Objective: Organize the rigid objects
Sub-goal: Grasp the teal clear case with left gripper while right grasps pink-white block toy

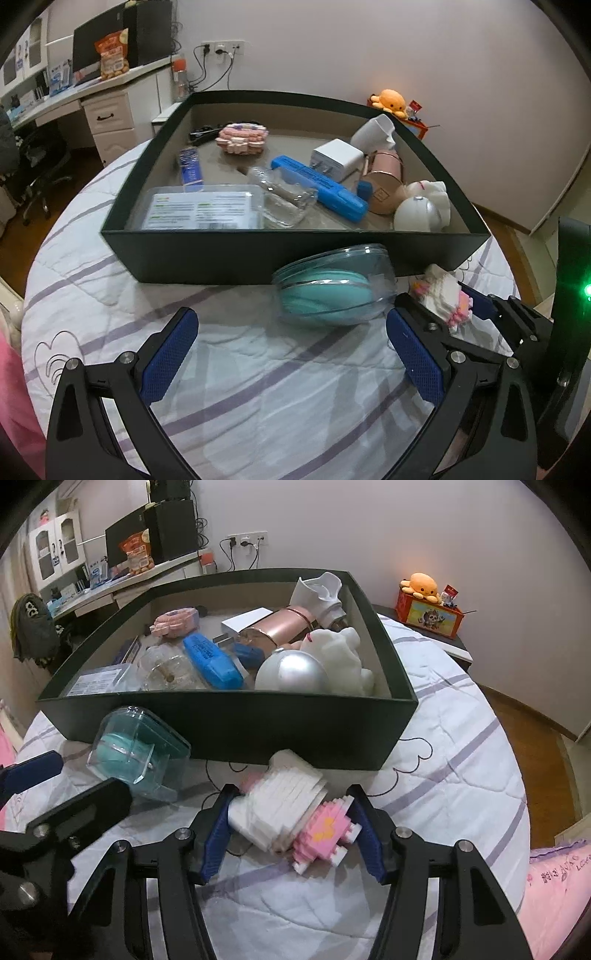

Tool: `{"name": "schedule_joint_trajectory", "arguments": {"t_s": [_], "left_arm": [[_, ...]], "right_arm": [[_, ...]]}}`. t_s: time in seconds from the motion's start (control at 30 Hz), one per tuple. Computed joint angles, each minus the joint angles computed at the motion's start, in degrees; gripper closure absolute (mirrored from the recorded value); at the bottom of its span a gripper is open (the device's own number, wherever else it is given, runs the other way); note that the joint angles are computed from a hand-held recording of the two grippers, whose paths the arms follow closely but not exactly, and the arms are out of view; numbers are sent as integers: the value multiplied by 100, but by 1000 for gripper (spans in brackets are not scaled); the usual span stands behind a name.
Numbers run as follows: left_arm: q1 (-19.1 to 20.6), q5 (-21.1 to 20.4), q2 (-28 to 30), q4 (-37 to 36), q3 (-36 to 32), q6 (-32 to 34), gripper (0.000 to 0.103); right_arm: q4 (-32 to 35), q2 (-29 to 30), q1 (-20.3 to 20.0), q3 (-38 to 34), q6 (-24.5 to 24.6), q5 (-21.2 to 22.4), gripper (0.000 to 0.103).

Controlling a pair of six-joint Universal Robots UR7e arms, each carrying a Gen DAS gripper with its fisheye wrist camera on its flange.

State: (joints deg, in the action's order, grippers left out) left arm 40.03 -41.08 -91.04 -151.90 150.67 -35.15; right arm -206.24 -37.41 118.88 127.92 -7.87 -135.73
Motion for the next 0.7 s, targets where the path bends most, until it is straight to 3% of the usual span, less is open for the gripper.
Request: {"name": "schedule_joint_trajectory", "arguments": {"t_s": [0.33, 0.37, 0.43, 0.5, 0.7], "left_arm": [[469, -170, 929, -1134, -191, 380, 2], [463, -178, 918, -1250, -154, 421, 4], [468, -304, 852, -1349, -122, 536, 21], [419, -345, 789, -1309, -98, 588, 31], [364, -363, 428, -1102, 49, 439, 31]], "right_arm": [[-238, 92, -77, 34, -207, 109, 43], [-194, 56, -56, 47, -168, 127, 43], [-202, 7, -68, 84, -130, 204, 43], [-184, -41, -69, 120, -77, 256, 43], [-181, -205, -28, 325, 121, 422, 43]]}}
